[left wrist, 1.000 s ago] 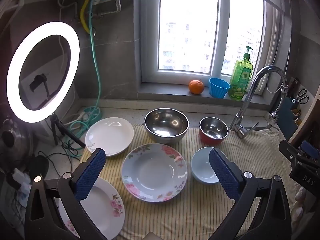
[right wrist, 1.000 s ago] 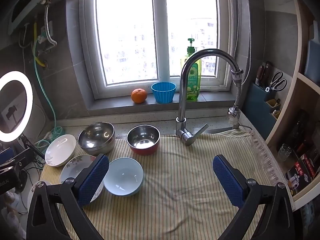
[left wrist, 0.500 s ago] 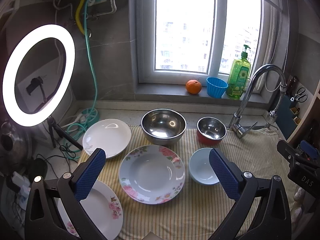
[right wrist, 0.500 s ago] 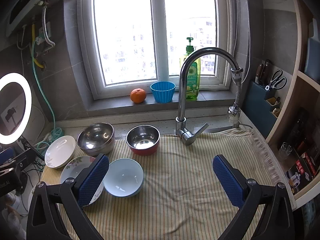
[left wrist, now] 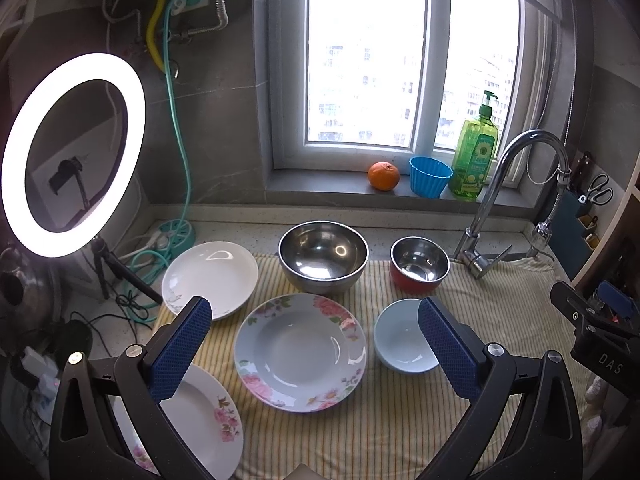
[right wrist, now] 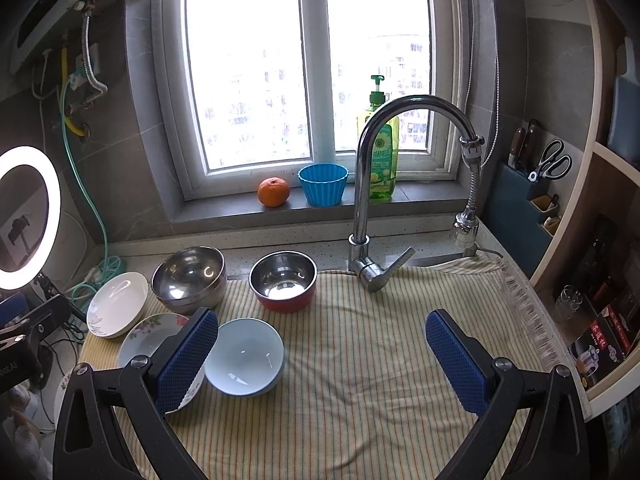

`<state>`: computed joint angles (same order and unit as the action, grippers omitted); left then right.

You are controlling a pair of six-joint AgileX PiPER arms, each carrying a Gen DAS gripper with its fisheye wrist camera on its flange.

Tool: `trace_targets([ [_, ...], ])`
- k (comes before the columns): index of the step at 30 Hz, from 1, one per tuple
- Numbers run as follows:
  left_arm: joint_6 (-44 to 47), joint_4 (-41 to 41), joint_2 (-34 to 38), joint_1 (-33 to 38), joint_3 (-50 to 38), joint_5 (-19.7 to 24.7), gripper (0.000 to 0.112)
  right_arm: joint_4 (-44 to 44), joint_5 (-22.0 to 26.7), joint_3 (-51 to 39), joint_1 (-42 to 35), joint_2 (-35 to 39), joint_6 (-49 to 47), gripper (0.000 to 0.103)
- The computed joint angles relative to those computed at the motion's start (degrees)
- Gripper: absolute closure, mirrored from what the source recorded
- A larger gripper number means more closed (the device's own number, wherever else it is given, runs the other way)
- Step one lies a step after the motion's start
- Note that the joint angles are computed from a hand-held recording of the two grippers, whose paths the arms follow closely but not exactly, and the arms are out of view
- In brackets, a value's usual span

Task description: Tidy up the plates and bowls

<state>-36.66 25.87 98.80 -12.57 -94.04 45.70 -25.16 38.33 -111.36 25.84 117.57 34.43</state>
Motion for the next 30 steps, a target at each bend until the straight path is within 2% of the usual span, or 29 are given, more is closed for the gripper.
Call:
trace_targets([
  [30,-0.98,0.42,-0.16,0.02,0.59,-0.58,0.010,-0.70,0.45,-0.10,0.45,0.13,0.77,0.001],
])
